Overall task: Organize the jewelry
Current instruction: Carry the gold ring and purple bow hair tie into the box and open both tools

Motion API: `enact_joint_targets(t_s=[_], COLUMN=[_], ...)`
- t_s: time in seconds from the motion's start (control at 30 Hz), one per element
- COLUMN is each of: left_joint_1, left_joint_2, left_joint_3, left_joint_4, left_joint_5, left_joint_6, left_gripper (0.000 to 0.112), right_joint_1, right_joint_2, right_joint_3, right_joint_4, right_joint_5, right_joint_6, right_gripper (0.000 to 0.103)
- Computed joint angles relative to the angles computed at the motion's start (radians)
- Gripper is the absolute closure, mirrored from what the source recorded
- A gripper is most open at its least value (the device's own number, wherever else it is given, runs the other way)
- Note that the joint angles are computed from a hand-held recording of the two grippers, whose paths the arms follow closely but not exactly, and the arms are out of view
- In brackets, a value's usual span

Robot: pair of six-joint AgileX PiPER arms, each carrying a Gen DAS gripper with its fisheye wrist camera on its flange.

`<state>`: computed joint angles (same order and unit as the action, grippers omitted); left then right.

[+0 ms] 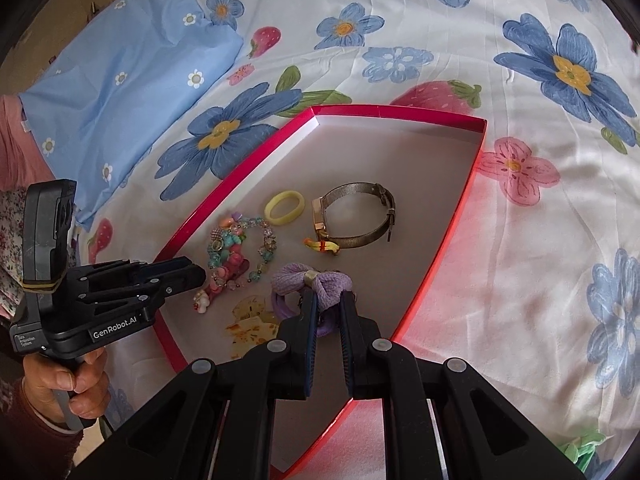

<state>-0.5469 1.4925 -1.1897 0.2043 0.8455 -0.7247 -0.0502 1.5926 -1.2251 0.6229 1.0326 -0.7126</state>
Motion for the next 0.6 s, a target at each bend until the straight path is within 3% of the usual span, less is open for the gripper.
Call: enact_joint_targets(t_s=[0.6], left_joint_1=[-0.006], left_joint_2=[-0.001], left_joint_3=[0.004], left_joint_4=[0.010], left_joint_5=[-0.002], left_joint_6=[-0.011], left_gripper=[0.089], right_joint_1=[0.026], right_joint_2=[-0.009], right_joint_3=[-0.004], right_joint_4=[-0.025], right_joint_5=[-0.005], right_joint_6=[0.014], right_gripper=[0.081])
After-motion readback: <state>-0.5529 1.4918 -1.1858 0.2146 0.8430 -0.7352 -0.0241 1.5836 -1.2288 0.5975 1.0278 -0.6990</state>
